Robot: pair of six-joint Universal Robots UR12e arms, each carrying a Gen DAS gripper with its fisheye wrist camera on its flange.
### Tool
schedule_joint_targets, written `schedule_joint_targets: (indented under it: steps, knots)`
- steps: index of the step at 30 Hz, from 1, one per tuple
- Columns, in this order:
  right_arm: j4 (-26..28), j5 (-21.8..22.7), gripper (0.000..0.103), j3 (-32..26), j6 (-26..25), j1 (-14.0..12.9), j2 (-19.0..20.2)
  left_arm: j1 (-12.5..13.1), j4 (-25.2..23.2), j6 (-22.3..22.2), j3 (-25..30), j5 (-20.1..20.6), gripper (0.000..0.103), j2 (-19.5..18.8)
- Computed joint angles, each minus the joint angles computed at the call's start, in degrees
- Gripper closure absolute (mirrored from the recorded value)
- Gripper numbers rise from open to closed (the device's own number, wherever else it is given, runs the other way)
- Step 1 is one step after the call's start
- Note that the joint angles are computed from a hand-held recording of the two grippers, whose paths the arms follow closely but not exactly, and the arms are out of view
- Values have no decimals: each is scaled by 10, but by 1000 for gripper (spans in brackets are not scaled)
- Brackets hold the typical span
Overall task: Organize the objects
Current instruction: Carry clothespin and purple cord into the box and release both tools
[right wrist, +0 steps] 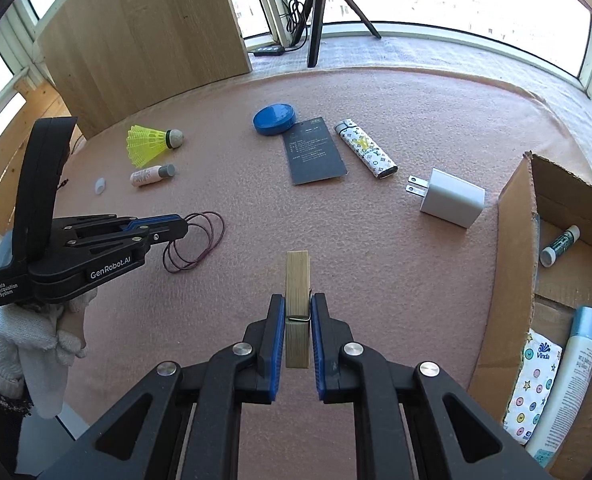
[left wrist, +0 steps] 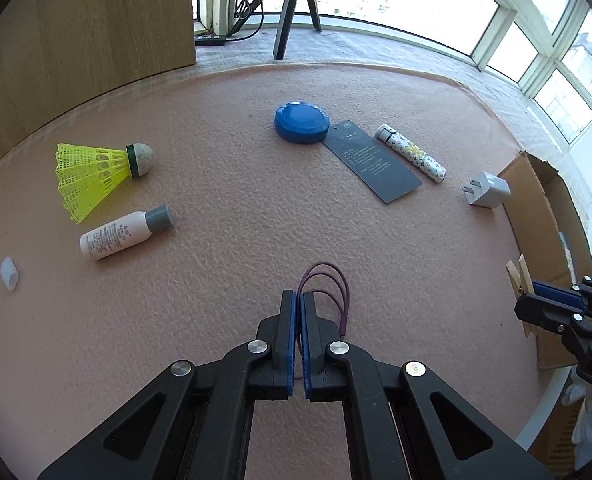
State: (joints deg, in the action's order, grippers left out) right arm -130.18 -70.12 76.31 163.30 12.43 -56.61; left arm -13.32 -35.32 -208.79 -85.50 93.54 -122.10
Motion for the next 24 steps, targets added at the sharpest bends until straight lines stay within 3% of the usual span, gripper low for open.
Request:
schedule_joint_targets:
  steps: [11,24]
  knots:
    - [-69,12,91,23,61,-38,-27,-10,66,13,19,-24,101,16]
    - [-117,-30,91,62,117,-82,-56,-49,38,81,157,-80,101,-61]
